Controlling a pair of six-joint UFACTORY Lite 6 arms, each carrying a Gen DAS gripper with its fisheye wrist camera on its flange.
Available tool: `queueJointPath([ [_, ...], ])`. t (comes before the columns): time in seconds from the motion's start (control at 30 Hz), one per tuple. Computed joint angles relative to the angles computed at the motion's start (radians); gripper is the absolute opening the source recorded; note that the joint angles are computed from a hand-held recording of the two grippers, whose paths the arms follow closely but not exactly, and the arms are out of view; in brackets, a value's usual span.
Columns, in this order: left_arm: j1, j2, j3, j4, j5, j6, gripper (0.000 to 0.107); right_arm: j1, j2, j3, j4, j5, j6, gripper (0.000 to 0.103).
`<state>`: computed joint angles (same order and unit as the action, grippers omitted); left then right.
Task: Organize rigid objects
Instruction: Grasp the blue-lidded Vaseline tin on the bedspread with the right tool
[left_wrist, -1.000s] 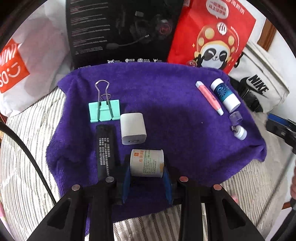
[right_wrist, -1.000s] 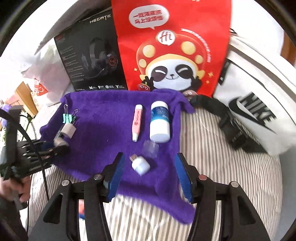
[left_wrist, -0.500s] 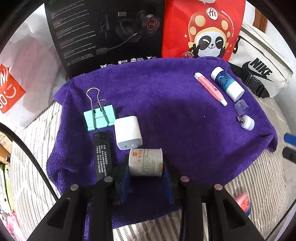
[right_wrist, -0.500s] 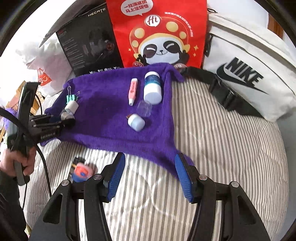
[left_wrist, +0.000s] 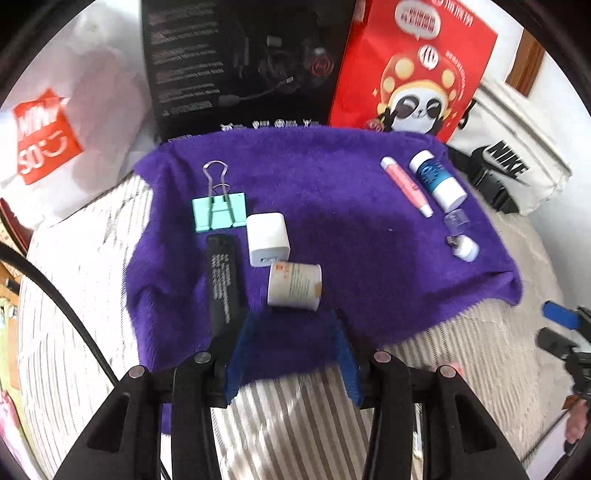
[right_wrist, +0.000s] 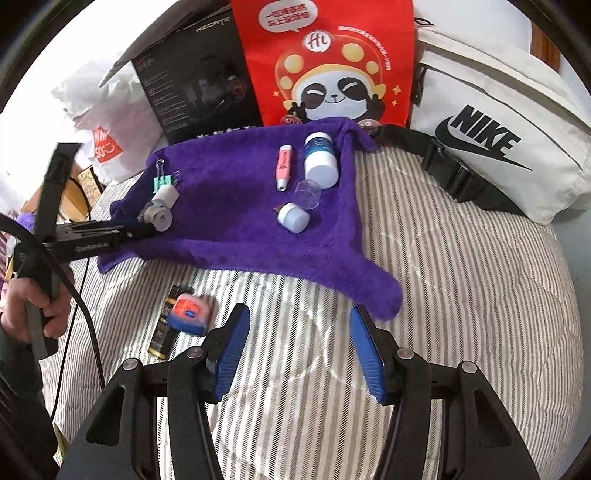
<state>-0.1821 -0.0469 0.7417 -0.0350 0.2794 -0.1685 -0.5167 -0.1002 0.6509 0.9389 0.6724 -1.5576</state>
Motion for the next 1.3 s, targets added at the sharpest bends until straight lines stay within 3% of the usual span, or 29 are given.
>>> queueJointPath([
  [0.3, -0.058, -0.282, -0.253, 0.228, 0.021, -0.277, 0.042, 0.086, -0.080, -0.108, 0.023, -0.033, -0.011, 0.056],
  [0.47, -0.031, -0.332, -0.387, 0.109, -0.039, -0.191, 0.042, 0.189, -0.105, -0.164, 0.037, -0.092, 0.005, 0.056],
  [0.57, -0.033, -0.396, -0.452, 0.150, -0.061, -0.234, 0.042, 0.237, -0.113, -0.193, 0.059, -0.099, -0.006, 0.056],
  [0.73, -0.040, -0.419, -0.465, 0.150, -0.049, -0.234, 0.043, 0.380, -0.108, -0.245, 0.136, -0.223, -0.076, 0.056],
  [0.83, -0.030, -0.426, -0.473, 0.058, -0.061, -0.139, 0.048, 0.447, -0.044, -0.238, 0.206, -0.308, -0.123, 0.056],
  [0.97, -0.048, -0.421, -0.473, 0.133, -0.066, -0.207, 0.049, 0.472, 0.033, -0.207, 0.315, -0.335, -0.218, 0.056],
  [1.1, -0.046, -0.415, -0.469, 0.097, -0.069, -0.170, 0.052, 0.498, 0.083, -0.167, 0.423, -0.351, -0.317, 0.056],
  [1.13, -0.048, -0.413, -0.468, 0.107, -0.070, -0.182, 0.053, 0.504, 0.106, -0.147, 0.431, -0.354, -0.321, 0.053],
  [1.2, -0.061, -0.408, -0.467, 0.168, -0.074, -0.251, 0.053, 0.503, 0.126, -0.126, 0.459, -0.349, -0.346, 0.039],
  [1.3, -0.073, -0.407, -0.469, 0.229, -0.076, -0.319, 0.054, 0.467, 0.151, -0.087, 0.373, -0.305, -0.256, 0.036],
])
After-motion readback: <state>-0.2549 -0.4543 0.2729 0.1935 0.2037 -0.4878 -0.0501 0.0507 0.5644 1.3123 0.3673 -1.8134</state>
